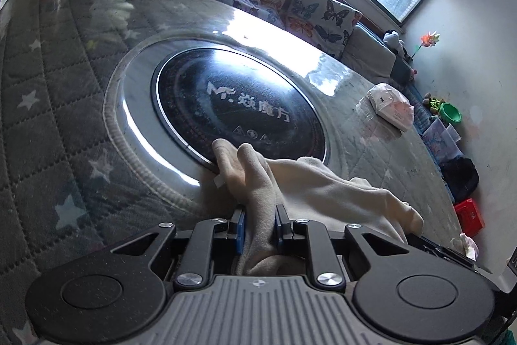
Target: Fold clothes
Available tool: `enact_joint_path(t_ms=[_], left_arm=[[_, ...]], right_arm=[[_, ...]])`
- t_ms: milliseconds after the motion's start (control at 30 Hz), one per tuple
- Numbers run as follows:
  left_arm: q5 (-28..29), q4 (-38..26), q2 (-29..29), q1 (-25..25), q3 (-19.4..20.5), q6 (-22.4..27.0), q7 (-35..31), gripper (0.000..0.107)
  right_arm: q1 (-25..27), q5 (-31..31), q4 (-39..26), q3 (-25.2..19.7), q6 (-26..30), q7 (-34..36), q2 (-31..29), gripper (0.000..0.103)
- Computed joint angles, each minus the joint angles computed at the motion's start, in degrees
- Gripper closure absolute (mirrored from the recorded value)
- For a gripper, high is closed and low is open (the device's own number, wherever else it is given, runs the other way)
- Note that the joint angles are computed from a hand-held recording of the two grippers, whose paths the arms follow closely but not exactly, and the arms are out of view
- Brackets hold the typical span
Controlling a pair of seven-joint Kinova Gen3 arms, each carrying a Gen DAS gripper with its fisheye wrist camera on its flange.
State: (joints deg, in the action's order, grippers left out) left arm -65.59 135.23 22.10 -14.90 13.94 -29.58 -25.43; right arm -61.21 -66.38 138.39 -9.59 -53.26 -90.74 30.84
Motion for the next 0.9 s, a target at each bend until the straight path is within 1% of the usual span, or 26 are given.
enact_joint_path(t_ms=[100,200,333,400,500,633,700,800,900], left_arm=[[-1.3,-0.8,-0.8,0.4,0.6,0.0,0.8,0.089],[-2.8,-2.2,-1.2,1.9,1.1,-0.1,2.1,0.089],[-3.5,-4.9,-0.7,6.0,1.7,0.8,3.2,0.09],[-4.0,-6.7,0.2,7.8,2.4,1.5,4.1,0.09],[-5.6,-10.0,1.8,10.5,3.9,3.5,7.1,0.09],[-6.3,-14.5,4.3,14.2,5.6,6.0,8.8,0.09],[-6.9,-16.9,5.6,15.9,6.8,7.9,9.6,0.09],[-9.4,-20.2,7.7,17.6,8.9,10.7,12.0,0.09],[-10.7,-22.8,9.3,19.2,9.9,12.3,13.2,0.09]], right_arm=[[-1.4,-1.8,0.7,0.0,-2.2,0.7,-0.9,0.093],[-2.0,-3.9,1.3,-0.2,-3.6,2.7,-2.1,0.093],[-1.9,-8.3,2.1,-0.6,-5.5,7.0,-4.1,0.094],[-1.9,-11.5,2.6,-0.8,-6.8,10.0,-5.4,0.094],[-0.9,-14.5,3.5,-1.5,-8.0,12.9,-6.8,0.094],[1.5,-17.6,4.4,-1.8,-8.6,16.2,-8.2,0.094],[2.6,-18.3,4.8,-1.9,-8.7,16.9,-8.6,0.094],[4.8,-19.2,5.3,-1.7,-8.6,18.6,-9.6,0.094],[6.3,-19.9,5.8,-1.5,-8.8,19.7,-10.0,0.094]])
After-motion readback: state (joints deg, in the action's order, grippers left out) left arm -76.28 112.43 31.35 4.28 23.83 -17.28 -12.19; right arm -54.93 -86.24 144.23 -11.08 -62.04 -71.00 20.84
